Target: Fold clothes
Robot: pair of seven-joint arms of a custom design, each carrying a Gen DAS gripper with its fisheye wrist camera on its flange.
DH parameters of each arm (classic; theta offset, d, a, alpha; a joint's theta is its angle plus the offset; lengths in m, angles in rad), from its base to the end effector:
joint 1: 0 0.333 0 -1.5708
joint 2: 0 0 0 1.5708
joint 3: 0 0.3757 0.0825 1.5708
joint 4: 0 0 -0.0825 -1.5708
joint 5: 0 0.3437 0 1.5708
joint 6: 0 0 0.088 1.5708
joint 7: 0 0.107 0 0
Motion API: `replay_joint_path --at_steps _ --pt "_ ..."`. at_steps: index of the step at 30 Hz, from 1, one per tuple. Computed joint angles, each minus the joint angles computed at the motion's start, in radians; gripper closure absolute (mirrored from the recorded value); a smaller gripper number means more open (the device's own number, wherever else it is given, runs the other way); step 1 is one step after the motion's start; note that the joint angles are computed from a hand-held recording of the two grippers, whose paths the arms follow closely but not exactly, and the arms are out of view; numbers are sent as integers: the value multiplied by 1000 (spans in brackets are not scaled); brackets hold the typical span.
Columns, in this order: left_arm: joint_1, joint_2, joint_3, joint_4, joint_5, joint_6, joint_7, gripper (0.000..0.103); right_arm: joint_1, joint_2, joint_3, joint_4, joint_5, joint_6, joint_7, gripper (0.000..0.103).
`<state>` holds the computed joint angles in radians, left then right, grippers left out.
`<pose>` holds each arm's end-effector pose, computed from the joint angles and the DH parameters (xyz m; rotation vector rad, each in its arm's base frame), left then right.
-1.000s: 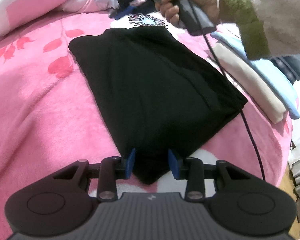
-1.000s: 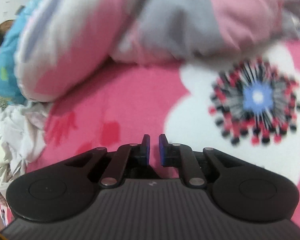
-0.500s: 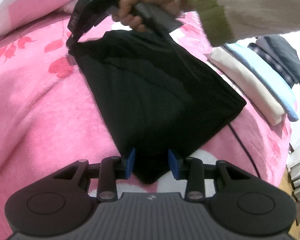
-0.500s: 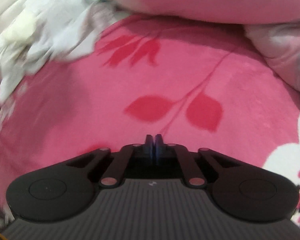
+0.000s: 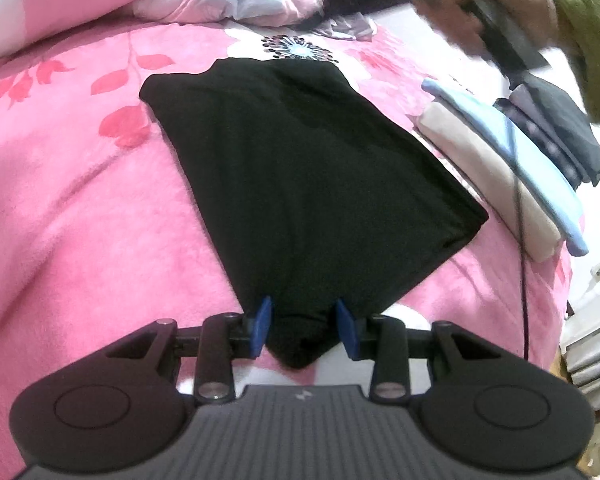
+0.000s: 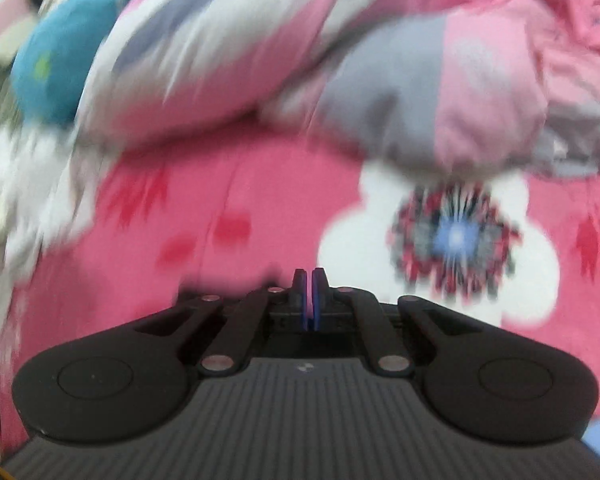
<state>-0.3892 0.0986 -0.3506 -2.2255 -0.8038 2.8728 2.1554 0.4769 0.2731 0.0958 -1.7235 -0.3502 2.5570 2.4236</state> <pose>0.4332 -0.3330 0.4676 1.3930 -2.6080 1.0299 0.5553 0.3541 0.5619 -1.7734 1.8714 -0.3796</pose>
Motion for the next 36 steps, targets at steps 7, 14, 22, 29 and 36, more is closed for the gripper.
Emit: replay_joint_path --at_steps 7,14,22,29,36 --pt "-34 -3 23 -18 188 40 -184 65 17 34 -72 -63 -77 -46 89 103" --pt "-62 4 56 -13 447 44 -485 65 -72 -13 -4 -122 -88 142 75 100" --pt "-87 8 89 -8 671 41 -790 65 25 26 -121 -71 -150 -1 221 99" --pt "-91 5 95 -25 794 73 -948 64 -63 -86 71 -151 83 58 -157 99" --pt "-66 -9 75 -8 771 28 -932 64 6 -107 57 -161 203 -213 -73 103"
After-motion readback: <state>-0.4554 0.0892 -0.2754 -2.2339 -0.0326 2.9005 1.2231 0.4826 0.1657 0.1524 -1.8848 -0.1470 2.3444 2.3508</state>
